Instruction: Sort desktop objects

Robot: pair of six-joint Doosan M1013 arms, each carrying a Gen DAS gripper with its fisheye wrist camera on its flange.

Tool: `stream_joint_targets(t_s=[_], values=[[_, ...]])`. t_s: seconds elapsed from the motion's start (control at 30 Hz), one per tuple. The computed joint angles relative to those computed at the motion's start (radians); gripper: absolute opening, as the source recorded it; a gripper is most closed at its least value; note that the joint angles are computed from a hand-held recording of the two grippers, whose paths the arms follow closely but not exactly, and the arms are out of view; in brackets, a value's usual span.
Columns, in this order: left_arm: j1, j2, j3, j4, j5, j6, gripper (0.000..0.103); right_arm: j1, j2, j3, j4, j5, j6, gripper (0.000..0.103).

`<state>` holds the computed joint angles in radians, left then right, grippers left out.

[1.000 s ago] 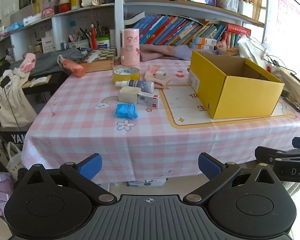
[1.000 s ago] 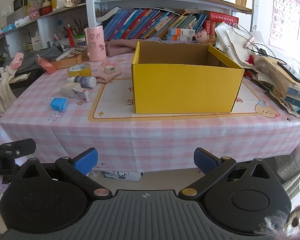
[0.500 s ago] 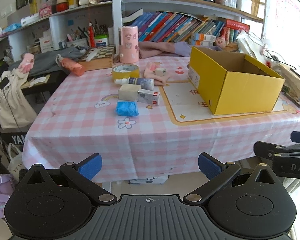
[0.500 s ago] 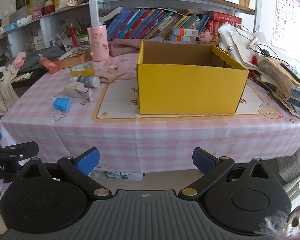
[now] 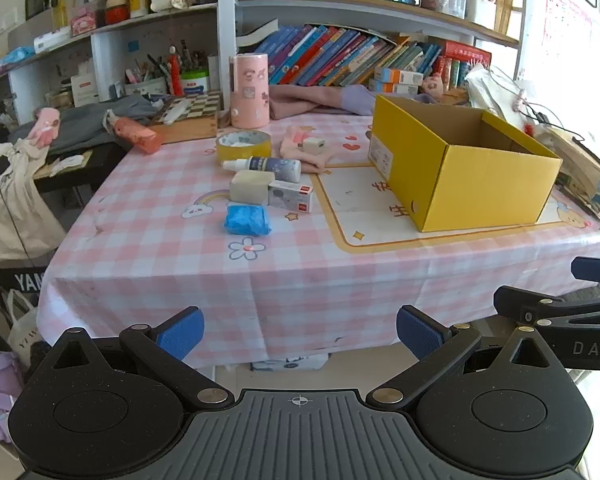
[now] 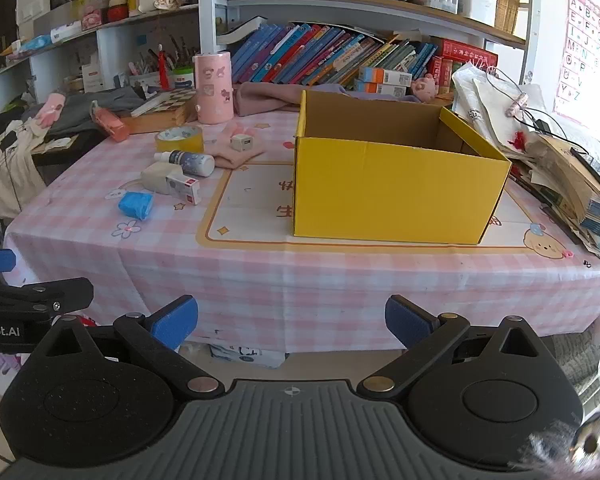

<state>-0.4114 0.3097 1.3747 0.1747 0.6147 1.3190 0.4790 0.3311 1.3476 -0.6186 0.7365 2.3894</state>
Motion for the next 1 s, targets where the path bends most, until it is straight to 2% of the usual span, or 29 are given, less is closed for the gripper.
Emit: stream_joint_targets(t_s=[0.33, 0.5, 0.73, 1.0], values=[[0.006, 0.001, 0.002, -0.032, -0.03, 0.034, 0.103, 0.002, -0.006, 0.01, -0.034, -0.013, 0.054, 0.1], [0.008, 0.005, -0.003, -0.051, -0.029, 0.056, 0.103, 0.001, -0.006, 0.01, -0.037, -0.005, 0.067, 0.097], [0.014, 0.009, -0.007, -0.068, -0.023, 0.066, 0.103, -0.002, 0.0, 0.001, -0.012, 0.006, 0.056, 0.095], [0.024, 0.012, -0.012, -0.076, -0.007, 0.062, 0.103, -0.005, 0.011, -0.017, 0.039, 0.018, 0.023, 0.088]])
